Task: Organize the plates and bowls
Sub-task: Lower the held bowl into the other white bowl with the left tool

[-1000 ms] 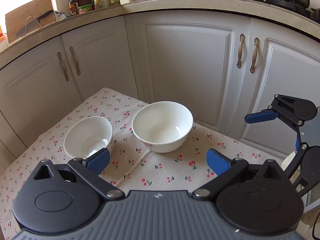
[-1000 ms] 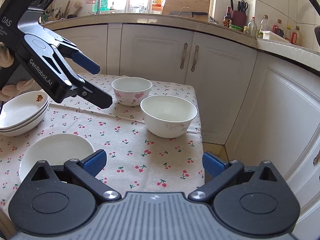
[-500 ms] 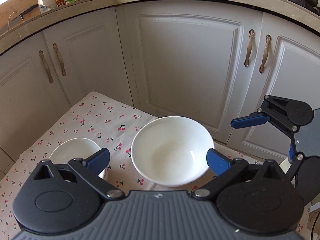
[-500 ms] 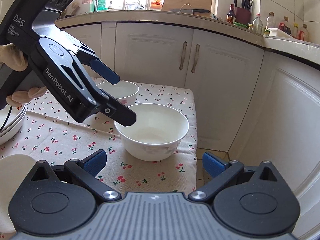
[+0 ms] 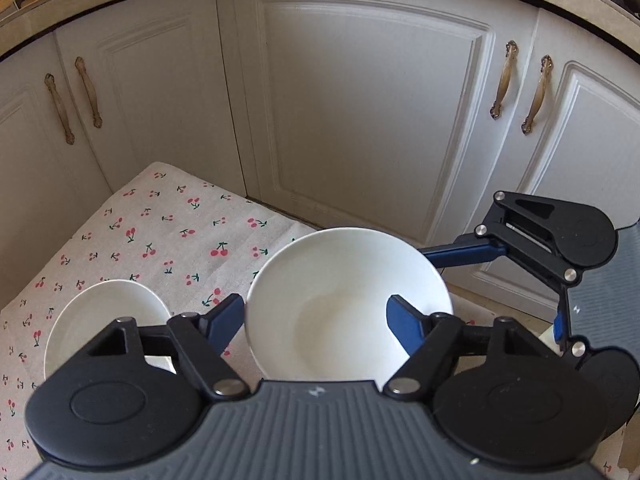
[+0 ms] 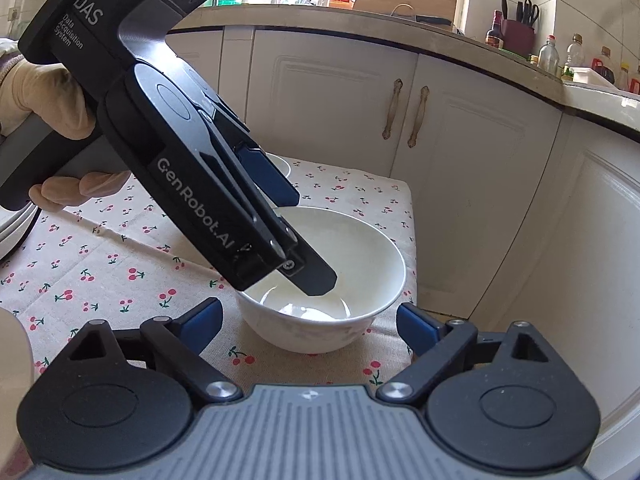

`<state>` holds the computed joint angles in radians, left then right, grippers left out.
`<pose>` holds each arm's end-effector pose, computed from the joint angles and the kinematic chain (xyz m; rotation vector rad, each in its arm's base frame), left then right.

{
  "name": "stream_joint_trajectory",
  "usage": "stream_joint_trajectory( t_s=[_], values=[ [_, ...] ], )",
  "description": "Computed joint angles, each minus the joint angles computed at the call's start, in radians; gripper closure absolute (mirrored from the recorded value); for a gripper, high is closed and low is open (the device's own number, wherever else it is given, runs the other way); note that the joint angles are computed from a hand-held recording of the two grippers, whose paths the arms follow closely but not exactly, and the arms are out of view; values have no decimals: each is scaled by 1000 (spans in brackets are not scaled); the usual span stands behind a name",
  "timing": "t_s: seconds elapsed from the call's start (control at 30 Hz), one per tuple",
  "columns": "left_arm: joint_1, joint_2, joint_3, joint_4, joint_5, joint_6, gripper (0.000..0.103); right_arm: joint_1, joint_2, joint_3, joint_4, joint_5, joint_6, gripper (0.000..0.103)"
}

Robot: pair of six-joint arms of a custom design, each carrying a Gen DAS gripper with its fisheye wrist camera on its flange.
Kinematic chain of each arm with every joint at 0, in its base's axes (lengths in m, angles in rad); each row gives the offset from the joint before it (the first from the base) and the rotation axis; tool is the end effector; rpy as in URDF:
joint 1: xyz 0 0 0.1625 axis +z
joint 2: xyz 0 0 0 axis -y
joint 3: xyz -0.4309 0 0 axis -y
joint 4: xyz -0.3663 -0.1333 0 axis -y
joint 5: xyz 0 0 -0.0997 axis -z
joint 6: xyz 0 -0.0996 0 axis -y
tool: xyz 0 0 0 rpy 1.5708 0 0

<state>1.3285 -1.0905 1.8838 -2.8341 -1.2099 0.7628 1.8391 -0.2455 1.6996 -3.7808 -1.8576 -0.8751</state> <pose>0.0227 -0.6104 0.2457 1.1685 2.3650 -0.4860 0.2601 -0.5494 -0.0977 1.2435 -2.2001 0.8471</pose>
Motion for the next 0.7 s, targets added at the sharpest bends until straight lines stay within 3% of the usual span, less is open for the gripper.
stream_joint_trajectory(
  t_s=[0.7],
  values=[
    [10,15,-29,41,-8,-14,32,7,1,-20,29,-16,41,13]
  ],
)
